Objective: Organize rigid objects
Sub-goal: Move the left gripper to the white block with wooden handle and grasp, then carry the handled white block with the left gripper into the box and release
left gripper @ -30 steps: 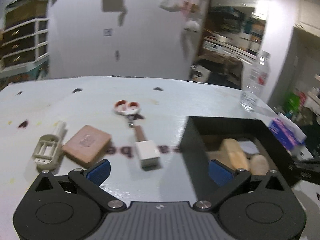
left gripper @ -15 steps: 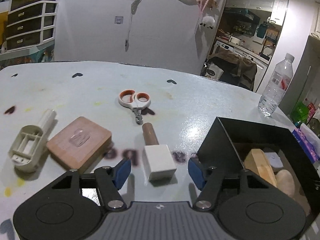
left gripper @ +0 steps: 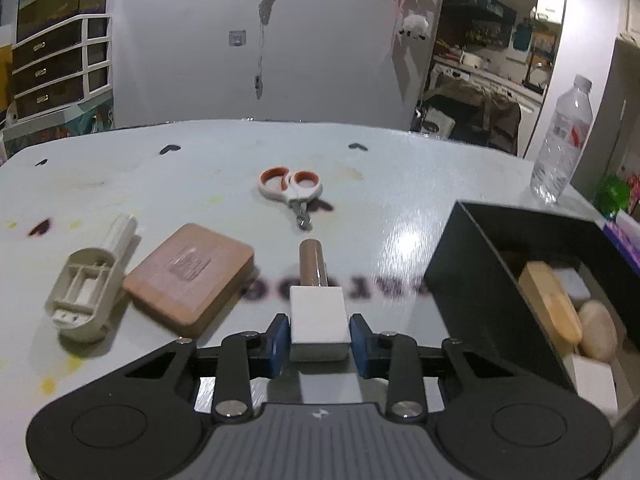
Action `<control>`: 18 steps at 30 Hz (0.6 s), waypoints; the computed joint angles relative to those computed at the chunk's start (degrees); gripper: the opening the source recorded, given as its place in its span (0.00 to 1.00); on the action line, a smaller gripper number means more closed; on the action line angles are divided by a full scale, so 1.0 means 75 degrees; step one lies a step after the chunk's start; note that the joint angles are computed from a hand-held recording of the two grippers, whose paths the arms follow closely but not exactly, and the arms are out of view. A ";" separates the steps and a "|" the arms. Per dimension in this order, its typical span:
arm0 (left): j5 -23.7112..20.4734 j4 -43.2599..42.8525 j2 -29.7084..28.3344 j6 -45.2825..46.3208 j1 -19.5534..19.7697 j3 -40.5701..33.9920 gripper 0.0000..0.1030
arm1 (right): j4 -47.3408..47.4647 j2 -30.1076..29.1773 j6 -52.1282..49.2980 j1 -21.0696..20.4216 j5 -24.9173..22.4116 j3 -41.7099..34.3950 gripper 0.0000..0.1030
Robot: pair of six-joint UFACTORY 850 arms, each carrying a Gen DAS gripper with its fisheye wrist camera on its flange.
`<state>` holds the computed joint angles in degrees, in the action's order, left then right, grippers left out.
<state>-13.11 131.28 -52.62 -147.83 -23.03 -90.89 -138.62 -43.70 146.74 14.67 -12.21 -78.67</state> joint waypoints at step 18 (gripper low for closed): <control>-0.0402 -0.2522 -0.0137 0.2121 -0.0118 -0.0387 0.31 | 0.0281 -0.0025 -0.0321 0.0001 0.0063 -0.0057 0.04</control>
<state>-16.12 112.36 -53.64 -131.93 -23.92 -93.79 -136.51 -43.88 144.33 14.68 -11.74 -79.10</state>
